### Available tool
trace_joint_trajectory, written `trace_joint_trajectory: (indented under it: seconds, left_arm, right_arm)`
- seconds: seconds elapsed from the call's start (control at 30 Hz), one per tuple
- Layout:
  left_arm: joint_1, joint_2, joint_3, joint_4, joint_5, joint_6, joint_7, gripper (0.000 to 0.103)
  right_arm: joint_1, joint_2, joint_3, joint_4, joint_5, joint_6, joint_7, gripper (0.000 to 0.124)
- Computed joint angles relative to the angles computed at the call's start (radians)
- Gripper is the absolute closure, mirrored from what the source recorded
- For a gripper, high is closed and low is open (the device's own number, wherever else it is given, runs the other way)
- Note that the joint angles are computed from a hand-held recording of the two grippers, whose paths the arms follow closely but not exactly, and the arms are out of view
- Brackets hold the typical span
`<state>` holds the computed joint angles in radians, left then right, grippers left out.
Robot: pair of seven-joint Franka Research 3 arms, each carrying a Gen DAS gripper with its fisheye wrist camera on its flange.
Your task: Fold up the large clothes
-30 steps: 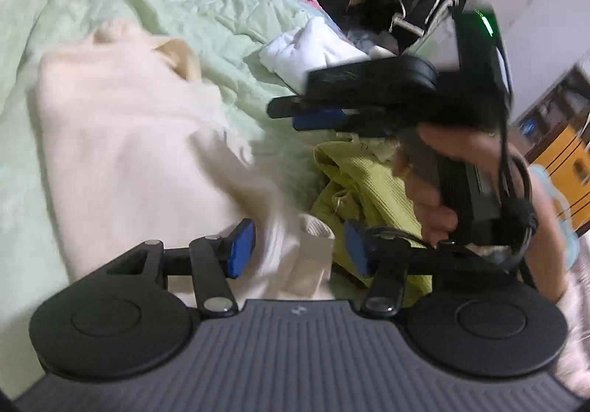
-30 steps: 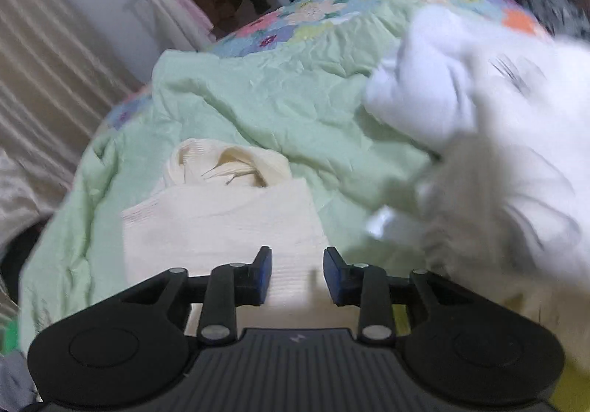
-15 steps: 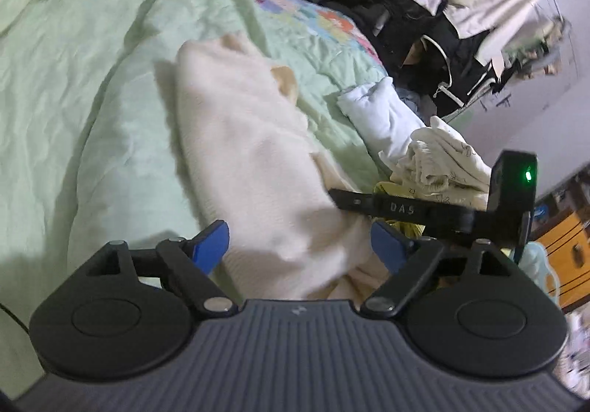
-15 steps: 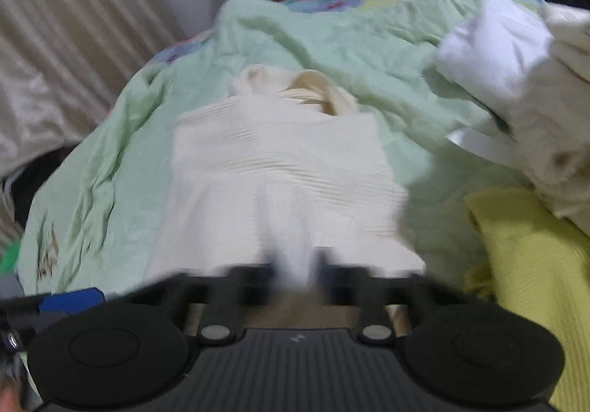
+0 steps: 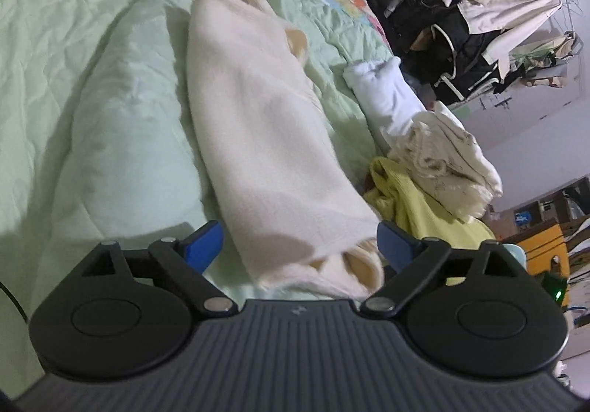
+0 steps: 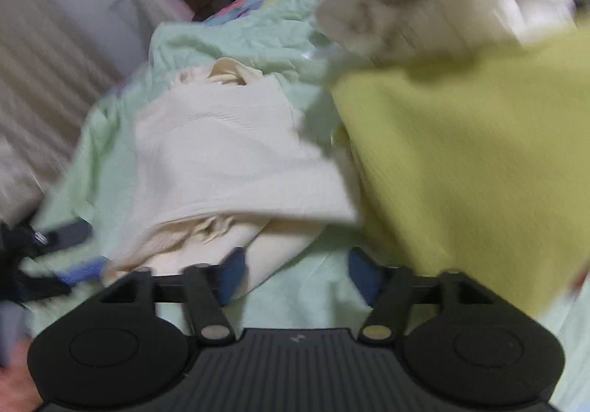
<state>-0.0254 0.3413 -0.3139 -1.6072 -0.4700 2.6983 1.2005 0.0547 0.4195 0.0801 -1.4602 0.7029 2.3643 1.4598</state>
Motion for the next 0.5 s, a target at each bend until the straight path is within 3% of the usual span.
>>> trace_joint_trajectory:
  seconds: [0.13, 0.23, 0.37, 0.47, 0.5]
  left_arm:
    - [-0.018, 0.022, 0.014, 0.036, 0.007, -0.053, -0.092, 0.004]
    - [-0.014, 0.046, 0.009, 0.062, -0.017, -0.092, -0.170, 0.000]
    - [-0.012, 0.078, 0.002, 0.077, -0.063, -0.087, -0.256, 0.000]
    - [-0.040, 0.076, 0.013, 0.070, 0.005, -0.030, -0.262, 0.007]
    - [-0.057, 0.072, 0.025, 0.066, 0.047, -0.014, -0.278, 0.017]
  right_arm:
    - [-0.071, -0.044, 0.056, -0.105, 0.319, -0.017, 0.016, 0.046]
    - [-0.083, -0.015, 0.057, -0.100, 0.447, -0.036, 0.057, 0.042]
    - [-0.090, 0.033, 0.066, -0.090, 0.580, 0.010, 0.137, 0.036]
    - [-0.082, 0.046, 0.083, -0.108, 0.664, 0.079, 0.159, 0.026]
    - [-0.074, 0.052, 0.090, -0.118, 0.709, 0.130, 0.176, 0.025]
